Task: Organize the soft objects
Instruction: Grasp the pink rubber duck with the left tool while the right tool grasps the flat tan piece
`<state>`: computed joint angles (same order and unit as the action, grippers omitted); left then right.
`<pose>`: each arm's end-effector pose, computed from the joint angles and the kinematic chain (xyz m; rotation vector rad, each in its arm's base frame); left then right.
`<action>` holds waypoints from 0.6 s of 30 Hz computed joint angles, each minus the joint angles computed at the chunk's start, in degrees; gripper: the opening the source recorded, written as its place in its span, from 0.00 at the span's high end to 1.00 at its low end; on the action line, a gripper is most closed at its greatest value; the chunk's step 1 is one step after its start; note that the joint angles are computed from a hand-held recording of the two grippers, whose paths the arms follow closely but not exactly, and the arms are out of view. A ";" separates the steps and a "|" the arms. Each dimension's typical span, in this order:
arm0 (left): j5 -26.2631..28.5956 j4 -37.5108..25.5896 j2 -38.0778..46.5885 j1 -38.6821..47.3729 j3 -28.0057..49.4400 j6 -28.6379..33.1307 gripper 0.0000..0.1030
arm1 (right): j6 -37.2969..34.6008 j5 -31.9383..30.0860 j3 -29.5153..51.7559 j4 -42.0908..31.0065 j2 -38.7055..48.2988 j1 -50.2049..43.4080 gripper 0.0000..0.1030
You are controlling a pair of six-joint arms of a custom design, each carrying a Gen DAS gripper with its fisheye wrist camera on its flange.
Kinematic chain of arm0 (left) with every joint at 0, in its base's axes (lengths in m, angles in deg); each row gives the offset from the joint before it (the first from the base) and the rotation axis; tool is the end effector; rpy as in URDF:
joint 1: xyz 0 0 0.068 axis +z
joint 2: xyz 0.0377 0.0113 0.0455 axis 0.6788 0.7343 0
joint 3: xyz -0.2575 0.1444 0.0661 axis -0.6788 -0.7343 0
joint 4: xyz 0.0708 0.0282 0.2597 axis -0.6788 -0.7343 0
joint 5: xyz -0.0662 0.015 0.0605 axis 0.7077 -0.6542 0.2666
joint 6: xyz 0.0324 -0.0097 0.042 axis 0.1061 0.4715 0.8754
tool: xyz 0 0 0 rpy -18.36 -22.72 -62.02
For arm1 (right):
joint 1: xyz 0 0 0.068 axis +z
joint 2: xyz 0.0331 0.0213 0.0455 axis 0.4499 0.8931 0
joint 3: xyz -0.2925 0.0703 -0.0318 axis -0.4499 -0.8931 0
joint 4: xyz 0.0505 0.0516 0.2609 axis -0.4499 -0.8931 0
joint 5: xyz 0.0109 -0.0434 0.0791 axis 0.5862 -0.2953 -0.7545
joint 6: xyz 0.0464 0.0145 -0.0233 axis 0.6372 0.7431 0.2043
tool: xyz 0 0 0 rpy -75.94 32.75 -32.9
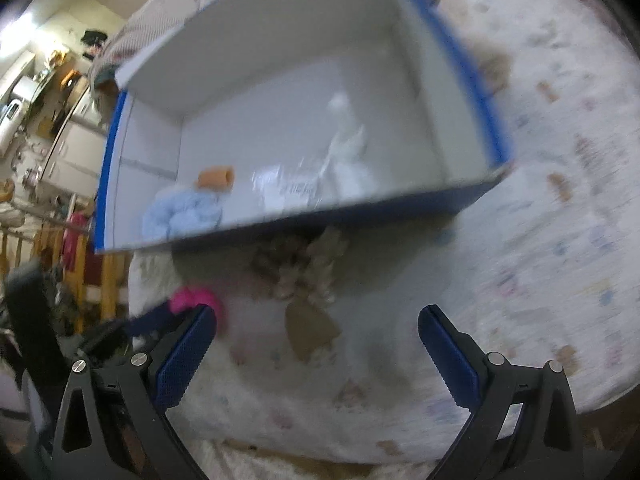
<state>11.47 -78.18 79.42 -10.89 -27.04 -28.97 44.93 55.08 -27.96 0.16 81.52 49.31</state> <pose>0.1799 -0.2307 0.1960 0.0951 2.8425 -0.0020 0.2028 0.0955 0.1904 0.0561 2.8610 0.6160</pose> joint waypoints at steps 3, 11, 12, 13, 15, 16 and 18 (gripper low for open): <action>-1.80 -1.11 -2.76 0.95 -2.21 0.35 0.76 | -0.01 -4.62 -0.02 2.27 6.00 1.43 0.09; -1.76 -1.16 -6.24 3.21 -4.73 0.60 0.76 | -0.99 -1.78 3.46 3.58 16.08 7.68 0.52; -1.89 -1.14 -6.34 3.01 -4.64 0.50 0.76 | -0.93 -0.68 3.64 3.20 16.35 8.31 0.58; -1.85 -1.15 -6.41 3.09 -4.51 0.66 0.76 | -0.37 0.30 3.41 3.32 16.49 8.83 0.62; -1.89 -1.20 -6.49 3.03 -4.37 0.66 0.76 | -0.31 -0.35 2.76 3.77 16.20 8.29 0.77; -2.07 -0.86 -5.99 2.59 -4.36 0.21 0.76 | -0.59 -0.87 2.18 4.12 15.63 7.91 0.82; -2.13 -0.98 -5.83 2.43 -4.30 -0.16 0.76 | -1.32 -1.05 1.34 3.74 13.66 7.38 0.98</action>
